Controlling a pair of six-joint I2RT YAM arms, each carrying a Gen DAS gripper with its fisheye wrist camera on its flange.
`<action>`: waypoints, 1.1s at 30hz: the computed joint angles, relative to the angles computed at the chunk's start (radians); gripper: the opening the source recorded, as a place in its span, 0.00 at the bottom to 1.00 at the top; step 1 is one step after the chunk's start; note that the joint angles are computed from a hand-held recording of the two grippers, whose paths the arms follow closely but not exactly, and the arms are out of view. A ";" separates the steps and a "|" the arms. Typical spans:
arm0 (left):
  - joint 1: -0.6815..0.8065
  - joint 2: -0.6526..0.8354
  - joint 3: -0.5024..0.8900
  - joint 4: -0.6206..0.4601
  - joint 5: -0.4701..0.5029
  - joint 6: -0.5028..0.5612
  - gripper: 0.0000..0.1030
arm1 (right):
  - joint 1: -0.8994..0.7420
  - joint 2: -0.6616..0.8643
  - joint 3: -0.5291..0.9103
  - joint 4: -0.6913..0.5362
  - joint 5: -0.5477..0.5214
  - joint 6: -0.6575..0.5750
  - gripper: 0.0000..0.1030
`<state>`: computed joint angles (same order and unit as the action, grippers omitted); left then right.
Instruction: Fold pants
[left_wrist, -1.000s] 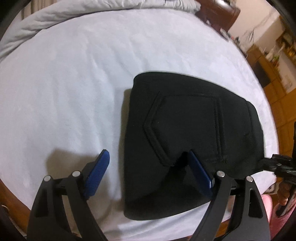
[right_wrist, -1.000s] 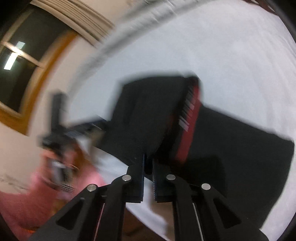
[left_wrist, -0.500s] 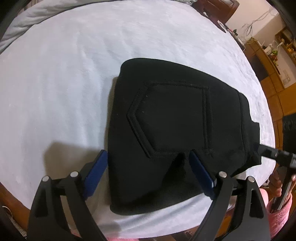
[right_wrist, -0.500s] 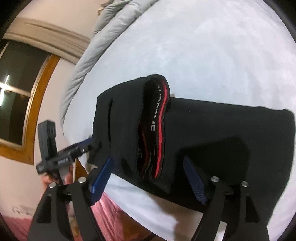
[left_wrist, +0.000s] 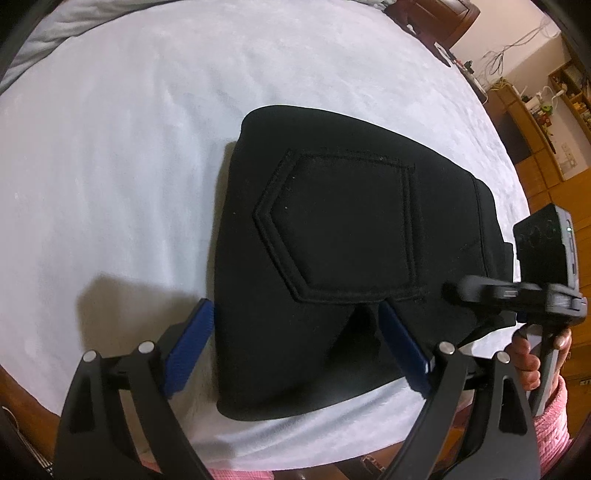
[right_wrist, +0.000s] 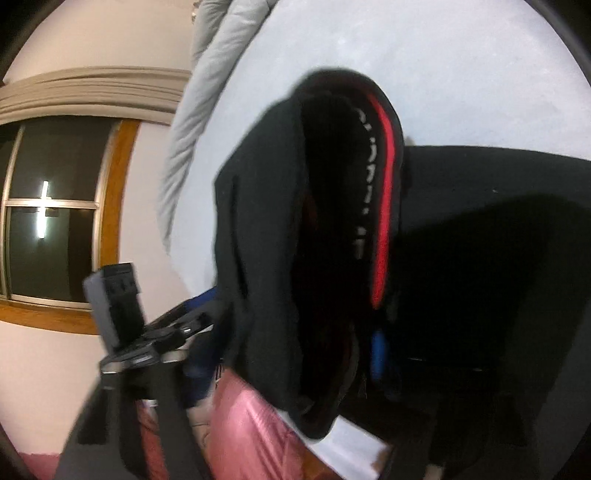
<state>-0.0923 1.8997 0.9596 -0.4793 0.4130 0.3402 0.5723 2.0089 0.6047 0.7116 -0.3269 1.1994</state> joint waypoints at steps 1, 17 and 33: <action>0.000 0.000 0.000 -0.001 0.001 -0.003 0.87 | -0.007 0.015 -0.010 0.057 -0.026 0.003 0.29; -0.175 -0.079 -0.017 0.016 -0.007 -0.056 0.88 | 0.127 -0.838 -0.316 -0.512 0.373 -0.038 0.20; -0.336 0.007 -0.009 0.125 -0.131 -0.185 0.89 | 0.036 -0.736 -0.517 -0.337 0.333 -0.022 0.20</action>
